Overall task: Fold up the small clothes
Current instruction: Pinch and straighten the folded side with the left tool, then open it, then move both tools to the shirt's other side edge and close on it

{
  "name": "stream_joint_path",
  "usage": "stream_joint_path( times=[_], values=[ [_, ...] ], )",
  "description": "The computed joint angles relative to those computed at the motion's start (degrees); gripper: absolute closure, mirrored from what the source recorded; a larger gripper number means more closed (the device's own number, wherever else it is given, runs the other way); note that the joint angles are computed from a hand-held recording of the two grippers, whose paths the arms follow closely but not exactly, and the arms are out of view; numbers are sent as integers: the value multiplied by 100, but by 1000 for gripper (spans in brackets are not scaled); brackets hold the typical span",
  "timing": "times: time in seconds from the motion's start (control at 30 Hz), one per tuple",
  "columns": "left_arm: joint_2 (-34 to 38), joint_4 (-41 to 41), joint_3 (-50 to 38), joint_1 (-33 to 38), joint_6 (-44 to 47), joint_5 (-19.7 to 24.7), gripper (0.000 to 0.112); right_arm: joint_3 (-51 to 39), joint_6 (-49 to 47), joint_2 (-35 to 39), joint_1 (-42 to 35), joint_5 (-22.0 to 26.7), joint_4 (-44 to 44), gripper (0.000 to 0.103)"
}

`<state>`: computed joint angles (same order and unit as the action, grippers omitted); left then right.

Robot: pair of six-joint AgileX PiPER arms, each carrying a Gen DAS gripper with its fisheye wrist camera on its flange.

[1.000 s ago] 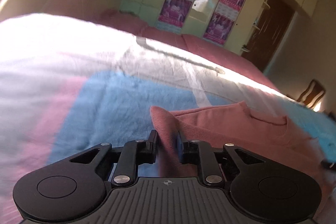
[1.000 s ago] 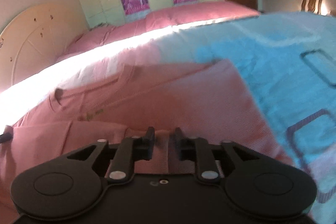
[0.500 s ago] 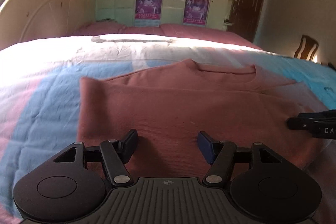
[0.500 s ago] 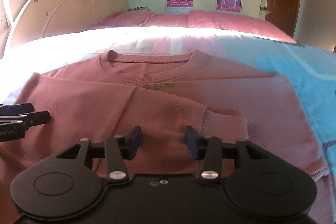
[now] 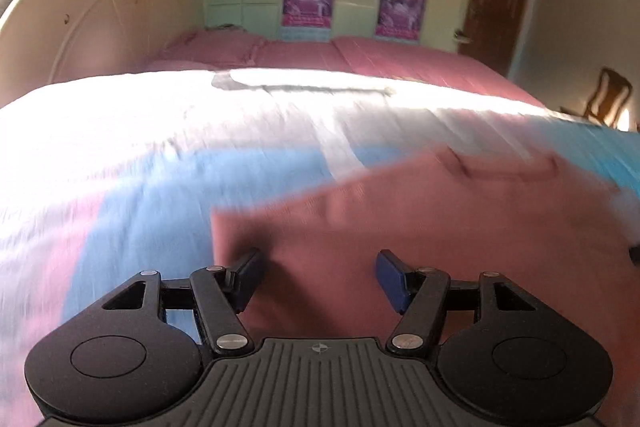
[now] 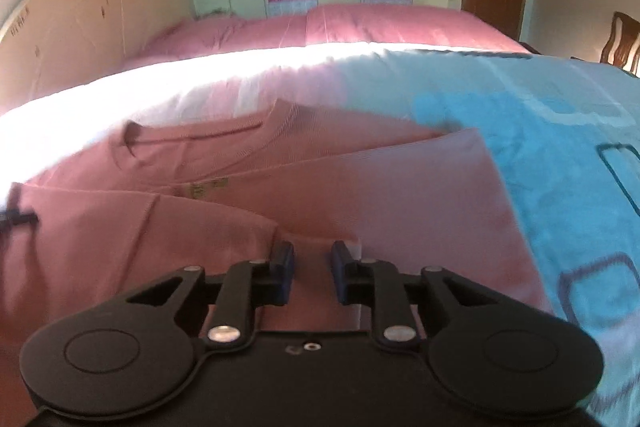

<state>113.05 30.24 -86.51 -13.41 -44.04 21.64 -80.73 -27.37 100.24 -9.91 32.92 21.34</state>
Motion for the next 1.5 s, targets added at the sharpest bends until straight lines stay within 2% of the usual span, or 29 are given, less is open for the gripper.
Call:
stream_joint_path(
  times=[0.07, 0.13, 0.23, 0.3, 0.37, 0.4, 0.47, 0.57, 0.6, 0.63, 0.67, 0.73, 0.77, 0.83, 0.87, 1.0, 1.1, 1.17, 1.23, 1.33, 1.5],
  values=[
    [188, -518, -444, 122, 602, 261, 49, -291, 241, 217, 100, -25, -289, 78],
    [218, -932, -560, 171, 987, 388, 49, -580, 490, 402, 127, 122, -545, 78],
    [-148, -441, 22, -26, 685, 295, 48, -174, 64, 65, 27, 4, -102, 77],
    [-641, 579, 876, -267, -355, 11, 47, 277, -607, -331, -147, 25, 512, 77],
    [-1129, 1725, 1618, -615, -1477, 157, 44, 765, -1235, -695, -291, 37, 843, 77],
    [-1379, 2264, 2024, -774, -2050, 204, 43, 954, -1341, -801, -305, 8, 744, 77],
    [-1828, 3032, 2609, -1133, -3156, 585, 42, 1457, -1686, -1073, -402, -162, 672, 75],
    [-2347, 3563, 3015, -1828, -4166, 1349, 42, 1734, -1221, -1424, -336, -368, 174, 73],
    [-2460, 3732, 3064, -2020, -4352, 1584, 42, 1820, -1212, -1595, -319, -435, 296, 73],
    [-2554, 3791, 3109, -2240, -4474, 1739, 42, 1898, -1426, -1736, -325, -448, 620, 73],
    [-2546, 3659, 3038, -2316, -4368, 1712, 42, 1977, -1607, -1861, -298, -448, 877, 73],
    [-2326, 3139, 2782, -2354, -3918, 1803, 42, 1981, -1743, -1867, -128, -347, 982, 73],
    [-2175, 2890, 2758, -2278, -3728, 1725, 42, 1879, -1523, -1761, -41, -243, 717, 73],
    [-2142, 2943, 2751, -2364, -3786, 1798, 40, 1690, -853, -1373, 91, -62, -51, 71],
    [-2123, 2886, 2693, -2362, -3673, 1846, 40, 1751, -764, -1395, 123, -195, -97, 71],
    [-2224, 2656, 2665, -2547, -3528, 2135, 40, 1588, -701, -1418, 140, 50, -233, 69],
    [-2127, 2527, 2450, -2709, -3381, 2474, 35, 1568, -1135, -1498, -122, 271, 237, 63],
    [-2044, 2383, 2208, -2846, -3225, 2859, 21, 1601, -1514, -1582, -354, 371, 590, 59],
    [-2189, 2317, 2224, -3006, -3297, 3115, 19, 1636, -1935, -1737, -717, 608, 969, 59],
    [-2662, 2304, 2625, -3379, -3740, 3372, 19, 1625, -2725, -1929, -1659, 1394, 1689, 57],
    [-3323, 2036, 3343, -4685, -4562, 4440, 19, 1359, -3761, -1749, -3686, 2863, 2222, 56]
  ],
)
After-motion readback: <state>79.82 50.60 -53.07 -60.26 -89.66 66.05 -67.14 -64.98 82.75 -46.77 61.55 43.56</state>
